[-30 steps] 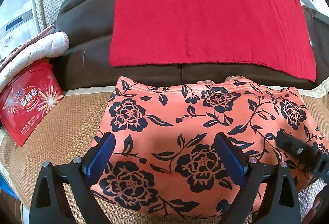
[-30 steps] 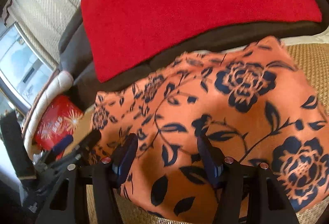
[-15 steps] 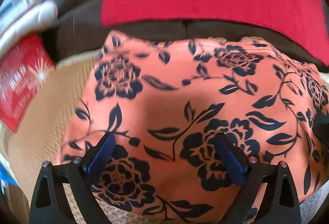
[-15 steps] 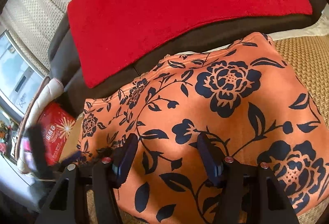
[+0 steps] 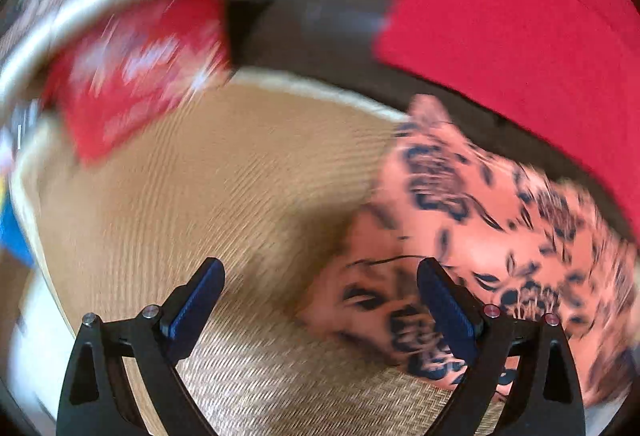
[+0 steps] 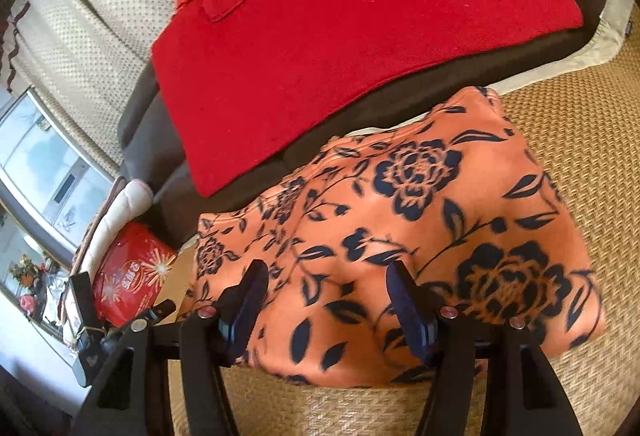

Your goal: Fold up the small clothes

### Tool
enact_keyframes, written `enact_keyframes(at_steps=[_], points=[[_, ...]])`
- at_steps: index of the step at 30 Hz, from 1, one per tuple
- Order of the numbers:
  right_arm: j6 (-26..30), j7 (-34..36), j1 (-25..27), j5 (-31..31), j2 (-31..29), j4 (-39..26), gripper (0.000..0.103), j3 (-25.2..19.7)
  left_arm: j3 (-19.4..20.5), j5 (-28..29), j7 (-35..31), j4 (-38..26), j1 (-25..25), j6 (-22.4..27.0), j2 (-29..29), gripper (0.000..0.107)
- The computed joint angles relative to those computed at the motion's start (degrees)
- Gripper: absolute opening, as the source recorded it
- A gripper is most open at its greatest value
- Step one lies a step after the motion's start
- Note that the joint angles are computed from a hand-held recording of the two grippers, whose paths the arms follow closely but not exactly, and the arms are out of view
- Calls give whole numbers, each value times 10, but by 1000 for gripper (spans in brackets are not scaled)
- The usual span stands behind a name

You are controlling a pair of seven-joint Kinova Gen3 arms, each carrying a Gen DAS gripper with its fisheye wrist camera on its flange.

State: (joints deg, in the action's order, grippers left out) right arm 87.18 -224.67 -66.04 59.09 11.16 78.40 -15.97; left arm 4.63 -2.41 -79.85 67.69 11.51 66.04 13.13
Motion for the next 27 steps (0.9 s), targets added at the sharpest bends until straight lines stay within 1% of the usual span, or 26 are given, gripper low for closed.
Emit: enact_keyframes(at_steps=[2, 4, 7, 8, 9, 10, 11, 13, 15, 17, 18, 19, 20, 21, 23, 24, 25, 27], points=[[-19, 11, 3, 4, 4, -4, 66, 0, -9, 34, 15, -2, -26, 19, 4, 97], [-43, 28, 7, 3, 12, -14, 66, 4, -8, 56, 12, 5, -41, 33, 6, 97], [-82, 53, 16, -8, 27, -29, 66, 15, -3, 99, -17, 13, -61, 48, 8, 97], [-94, 60, 18, -13, 31, -34, 66, 19, 3, 122, -30, 19, -72, 52, 8, 97], [-103, 65, 19, -17, 35, -37, 66, 24, 5, 139, -40, 23, -78, 55, 8, 94], [-112, 69, 21, -21, 39, -40, 66, 29, 7, 160, -52, 28, -85, 58, 8, 85], [-119, 73, 22, -26, 42, -43, 66, 34, 15, 178, -63, 30, -93, 61, 12, 78], [-125, 78, 22, -35, 49, -50, 66, 43, 8, 190, -73, 42, -84, 49, 6, 64], [-128, 82, 22, -50, 53, -54, 66, 50, 10, 213, -73, 46, -93, 43, 10, 62], [-141, 88, 25, -65, 51, -47, 64, 59, 8, 220, -66, 52, -93, 33, 8, 62], [-144, 103, 38, -84, 54, -52, 63, 54, 7, 224, -61, 56, -92, 26, 7, 64], [-149, 115, 47, -101, 53, -52, 63, 53, 7, 231, -58, 56, -94, 19, 10, 68], [-152, 119, 46, -108, 52, -50, 61, 58, 7, 244, -57, 56, -98, 9, 14, 69], [-151, 123, 45, -110, 52, -50, 60, 59, 12, 250, -51, 45, -102, 4, 22, 69], [-155, 134, 47, -120, 50, -51, 59, 60, 9, 239, -46, 47, -91, -18, 23, 68], [-160, 130, 46, -118, 47, -44, 59, 61, 10, 224, -40, 44, -80, -27, 26, 66], [-165, 126, 46, -116, 43, -37, 58, 62, 10, 208, -36, 42, -71, -34, 27, 54], [-170, 125, 46, -115, 40, -32, 56, 60, 13, 185, -32, 44, -54, -50, 26, 46]])
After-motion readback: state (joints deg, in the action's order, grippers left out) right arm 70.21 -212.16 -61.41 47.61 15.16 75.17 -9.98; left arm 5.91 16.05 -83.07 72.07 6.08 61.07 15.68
